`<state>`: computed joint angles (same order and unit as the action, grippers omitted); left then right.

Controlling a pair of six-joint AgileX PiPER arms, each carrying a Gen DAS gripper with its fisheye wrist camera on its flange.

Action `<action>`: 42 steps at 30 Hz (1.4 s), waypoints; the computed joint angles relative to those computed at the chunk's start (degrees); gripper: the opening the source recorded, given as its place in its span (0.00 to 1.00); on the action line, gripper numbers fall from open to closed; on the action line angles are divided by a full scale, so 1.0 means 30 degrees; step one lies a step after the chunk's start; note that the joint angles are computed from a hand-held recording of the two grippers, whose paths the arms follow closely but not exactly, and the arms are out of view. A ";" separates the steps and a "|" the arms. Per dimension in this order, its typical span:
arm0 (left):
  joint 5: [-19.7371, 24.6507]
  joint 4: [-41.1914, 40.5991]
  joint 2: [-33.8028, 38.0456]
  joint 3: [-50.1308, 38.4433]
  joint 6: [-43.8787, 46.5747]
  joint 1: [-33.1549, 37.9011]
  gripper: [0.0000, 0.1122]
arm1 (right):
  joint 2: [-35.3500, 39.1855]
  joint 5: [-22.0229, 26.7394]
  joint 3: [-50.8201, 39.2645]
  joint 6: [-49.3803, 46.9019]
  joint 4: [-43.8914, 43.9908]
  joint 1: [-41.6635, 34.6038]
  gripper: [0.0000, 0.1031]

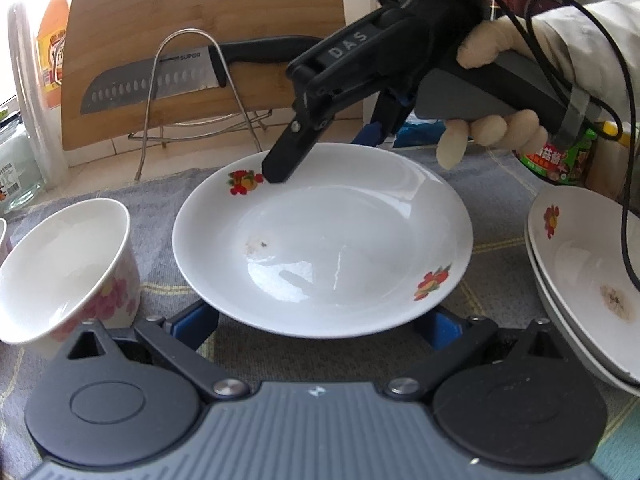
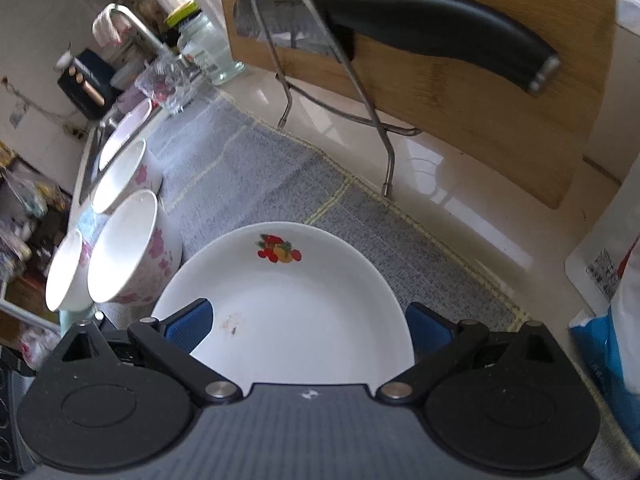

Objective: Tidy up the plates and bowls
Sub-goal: 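Lift the flower-print plate with the right tool toward the plate stack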

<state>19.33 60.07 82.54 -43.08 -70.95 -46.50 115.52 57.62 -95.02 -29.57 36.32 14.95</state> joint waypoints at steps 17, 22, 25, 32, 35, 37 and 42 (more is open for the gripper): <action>0.0480 -0.1415 0.0017 -0.0391 0.1636 -0.0235 0.92 | 0.1398 0.2778 -0.2255 -0.1274 0.1358 -0.0738 1.00; 0.0879 -0.2657 -0.0005 -0.0738 0.3273 -0.0305 0.91 | 0.0959 0.2823 -0.1812 -0.0953 0.1473 -0.0853 1.00; 0.0766 -0.3667 -0.0306 -0.0732 0.4521 -0.0155 0.91 | 0.0436 0.2629 -0.1248 -0.0933 0.1495 -0.0852 1.00; 0.1352 -0.7346 -0.1438 -0.1034 0.8663 -0.0021 0.91 | -0.1026 0.2125 0.0280 -0.0726 0.1490 -0.0769 1.00; 0.1982 -0.8548 -0.2026 -0.1221 1.0303 -0.0164 0.91 | -0.2030 0.1744 0.1306 -0.0622 0.1479 -0.0670 1.00; 0.2340 -0.9578 -0.2410 -0.1350 1.1614 -0.0187 0.91 | -0.2791 0.1459 0.2068 -0.0495 0.1528 -0.0629 1.00; 0.2961 -1.1842 -0.3437 -0.1462 1.4584 -0.0262 0.91 | -0.4957 0.0574 0.4274 0.0078 0.1503 -0.0557 1.00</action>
